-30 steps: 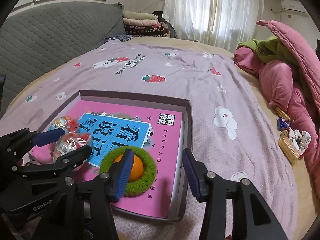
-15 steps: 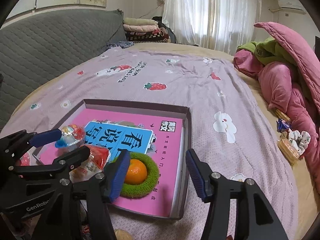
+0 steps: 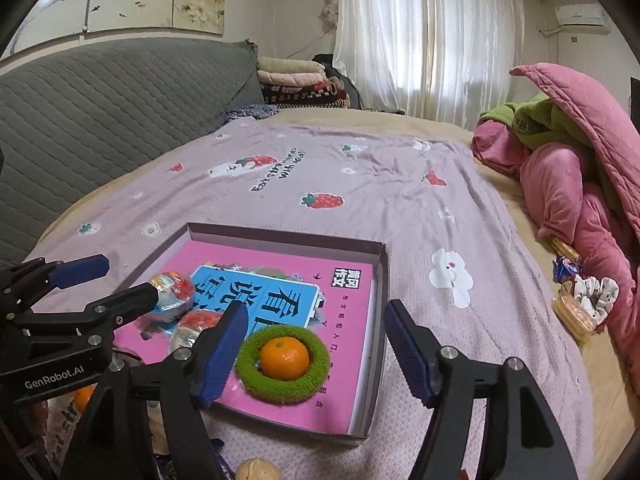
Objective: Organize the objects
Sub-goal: 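Withdraw both open tools back from the grey tray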
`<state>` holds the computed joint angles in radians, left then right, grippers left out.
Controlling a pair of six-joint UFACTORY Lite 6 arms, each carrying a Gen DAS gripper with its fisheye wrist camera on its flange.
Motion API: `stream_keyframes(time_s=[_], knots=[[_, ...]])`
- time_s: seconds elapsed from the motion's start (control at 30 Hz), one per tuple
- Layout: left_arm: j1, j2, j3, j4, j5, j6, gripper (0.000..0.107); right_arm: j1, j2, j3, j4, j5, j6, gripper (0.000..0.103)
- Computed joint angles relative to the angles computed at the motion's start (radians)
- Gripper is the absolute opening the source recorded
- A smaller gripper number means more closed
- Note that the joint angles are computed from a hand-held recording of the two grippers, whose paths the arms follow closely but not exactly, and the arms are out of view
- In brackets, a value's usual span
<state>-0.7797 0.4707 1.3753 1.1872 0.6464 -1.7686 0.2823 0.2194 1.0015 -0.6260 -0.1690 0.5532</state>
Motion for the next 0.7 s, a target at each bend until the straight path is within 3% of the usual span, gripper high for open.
stream_keyframes(time_s=[0.5, 0.7], knots=[[-0.059, -0.189, -0.197, -0.003, 0.081, -0.078, 0.072, 0.005, -0.14, -0.095, -0.141, -0.042, 0.125, 0.072], [-0.086, -0.249, -0.253, -0.012, 0.102, -0.097, 0.072, -0.009, -0.215, -0.166, -0.115, -0.061, 0.099, 0.072]])
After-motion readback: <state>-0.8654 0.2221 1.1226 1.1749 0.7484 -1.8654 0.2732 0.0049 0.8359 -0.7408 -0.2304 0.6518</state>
